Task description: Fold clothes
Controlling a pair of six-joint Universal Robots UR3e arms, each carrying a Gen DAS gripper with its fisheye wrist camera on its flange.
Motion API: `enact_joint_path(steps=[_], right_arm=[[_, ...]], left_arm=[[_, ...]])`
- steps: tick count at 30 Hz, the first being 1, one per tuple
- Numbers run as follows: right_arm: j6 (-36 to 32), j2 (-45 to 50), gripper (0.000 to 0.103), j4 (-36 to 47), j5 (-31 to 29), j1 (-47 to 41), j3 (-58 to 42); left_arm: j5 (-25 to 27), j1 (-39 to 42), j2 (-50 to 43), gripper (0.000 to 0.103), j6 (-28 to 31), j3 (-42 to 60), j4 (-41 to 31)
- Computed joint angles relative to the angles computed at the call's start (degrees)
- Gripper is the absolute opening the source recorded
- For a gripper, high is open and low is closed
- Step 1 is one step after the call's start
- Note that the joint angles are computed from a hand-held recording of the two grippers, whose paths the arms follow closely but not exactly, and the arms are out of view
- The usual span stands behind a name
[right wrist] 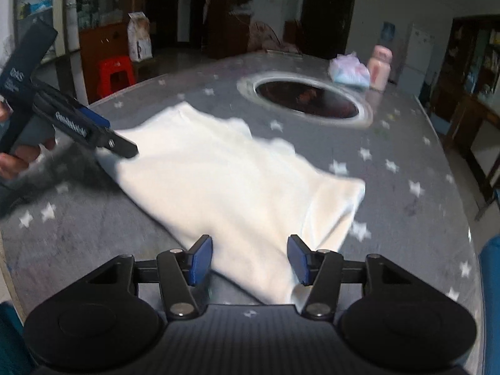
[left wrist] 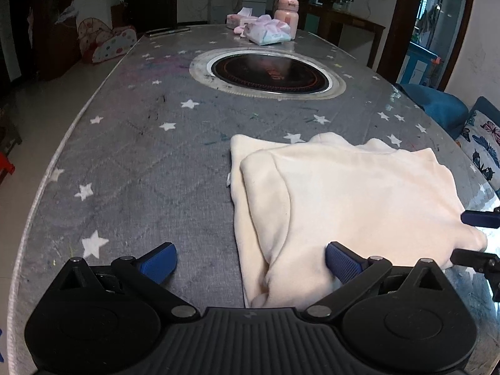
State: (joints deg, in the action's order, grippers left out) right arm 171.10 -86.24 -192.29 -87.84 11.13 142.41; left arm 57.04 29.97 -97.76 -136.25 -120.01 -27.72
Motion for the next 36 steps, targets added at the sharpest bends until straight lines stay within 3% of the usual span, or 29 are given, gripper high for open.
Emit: enact_joint_path(steps=[5,11,15,18,26,32,36], right_arm=[[1.45,-4.2,0.046,1.13,1.77,-2.09,0.8],[1.7,-0.64,0.045,-0.74,0.02,-2.5,0.58],[0.78,-3.66,0.046,3.59,-0.18,-1.98,-1.32],[0.45,-4.74,0.046,8.11,3.16,-2.17,-3.92],[-2.57,4.25,0.046,14.31,5.98,5.73,-16.57],[-5.56,12.77,0.046,17.02,6.06,11.5,-27.63],[-8.01,17.92,0.046,19.27,5.33,14.5,-34.95]], left_arm=[[-0.97,0.5,1.33,0.103,0.59,0.16,0.09],[0.52,0.08,-0.68,0.103,0.41,0.7,1.04],[0.11,0.31,0.02,0.103,0.56,1.16,-0.48],[-0.86,0.78,0.92,0.103,1.32,0.56,-0.45],[-1.56,2.56,0.2,0.103,-0.43,7.16,-11.72],[-0.67,3.01,-1.19,0.103,-5.69,10.93,-13.28],[2.0,1.97,-2.7,0.103,-9.26,12.29,-10.4]])
